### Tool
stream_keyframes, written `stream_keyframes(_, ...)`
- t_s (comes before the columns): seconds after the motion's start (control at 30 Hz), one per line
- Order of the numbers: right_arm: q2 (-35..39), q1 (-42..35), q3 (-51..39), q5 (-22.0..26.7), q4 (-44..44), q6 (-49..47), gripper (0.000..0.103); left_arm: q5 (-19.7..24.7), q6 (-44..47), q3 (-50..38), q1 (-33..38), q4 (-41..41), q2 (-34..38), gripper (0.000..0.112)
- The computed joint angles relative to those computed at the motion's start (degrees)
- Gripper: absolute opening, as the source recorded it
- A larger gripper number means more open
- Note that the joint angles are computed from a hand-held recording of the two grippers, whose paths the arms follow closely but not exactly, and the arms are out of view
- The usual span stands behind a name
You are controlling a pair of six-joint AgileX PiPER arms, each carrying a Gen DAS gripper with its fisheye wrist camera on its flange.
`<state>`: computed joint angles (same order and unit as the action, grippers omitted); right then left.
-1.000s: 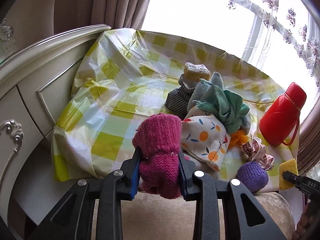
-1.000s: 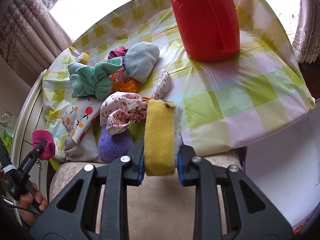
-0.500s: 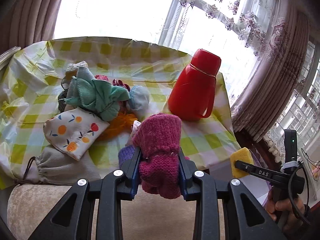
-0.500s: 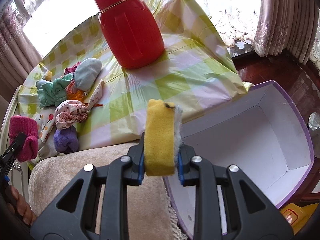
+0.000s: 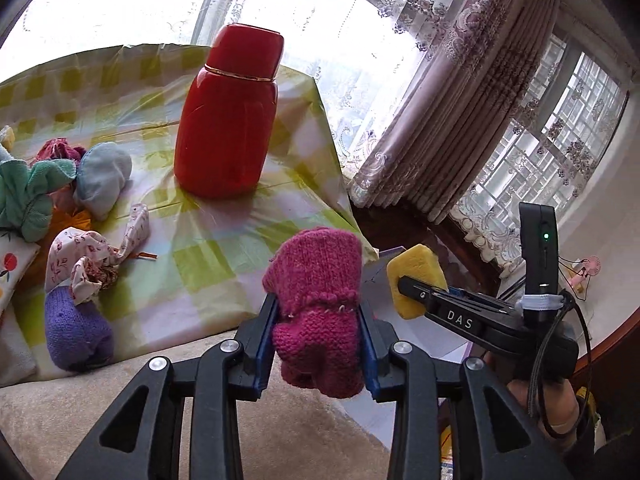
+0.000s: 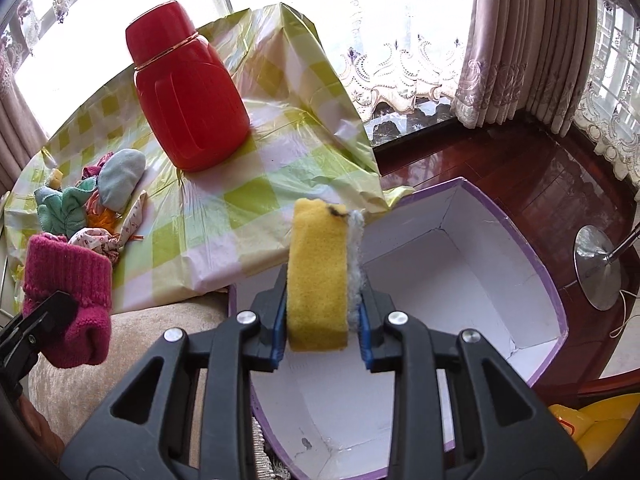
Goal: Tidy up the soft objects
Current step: 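Carry the hat with the left tool into the white box while the right tool drops the sponge there, then move both open tools back over the pile of soft items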
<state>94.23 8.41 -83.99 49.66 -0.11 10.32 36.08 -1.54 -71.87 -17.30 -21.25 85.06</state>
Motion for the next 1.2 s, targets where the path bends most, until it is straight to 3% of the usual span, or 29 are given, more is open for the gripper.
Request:
stream_keyframes(0.03,-0.22,0.09,0.19,0.01,-1.09,0.79,0.037,0.23,1.11,-0.75,-0.48,-1.13,0.83,0.045)
stream_keyframes(0.1,-0.74,0.87,0.47,0.61,-4.03,3.60,0.061,0.05,1.63,-1.66,-1.34,-1.37,1.87,0.062)
stream_keyframes(0.17,-1.18,1.61,1.07,0.51,-6.95,6.41,0.073,-0.17,-0.78,-1.87,-2.49,1.76,1.95,0.072)
stream_keyframes(0.27,-1.53,2.09,2.00,-0.33,-8.71,7.37,0.075,0.05,-2.38,-1.64,-1.91,3.43,1.95,0.076)
stream_keyframes(0.4,-2.16,4.37,2.96,-1.35,-14.32,10.22,0.088,0.29,-5.25,-0.31,-1.71,6.87,0.44,0.078)
stream_keyframes(0.5,-2.58,4.38,2.95,-2.56,-15.30,10.16,0.091,0.35,-10.20,0.55,-2.48,12.46,-1.10,0.085)
stream_keyframes(0.67,-3.81,8.26,5.31,-5.11,-26.63,17.75,0.099,0.61,-16.26,2.47,-3.16,19.63,-4.42,0.096)
stream_keyframes(0.73,-2.90,8.37,4.44,-4.73,-25.29,15.47,0.099,2.00,-22.20,2.82,-4.25,26.22,-5.47,0.102)
stream_keyframes(0.87,-2.98,6.06,4.47,-5.96,-16.00,9.52,0.099,4.33,-29.64,4.53,-6.30,36.72,-7.96,0.103)
stream_keyframes(0.93,-3.36,5.41,4.74,-6.23,-11.25,6.64,0.099,2.01,-29.04,7.14,-4.89,35.64,-10.80,0.103)
stream_keyframes(1.03,-3.29,6.64,4.77,-6.13,-9.81,5.31,0.099,0.35,-21.33,9.13,0.00,26.80,-13.61,0.103)
stream_keyframes(1.2,-3.50,9.27,4.79,-6.55,-6.90,2.48,0.099,2.89,-25.26,10.99,1.30,34.11,-16.87,0.103)
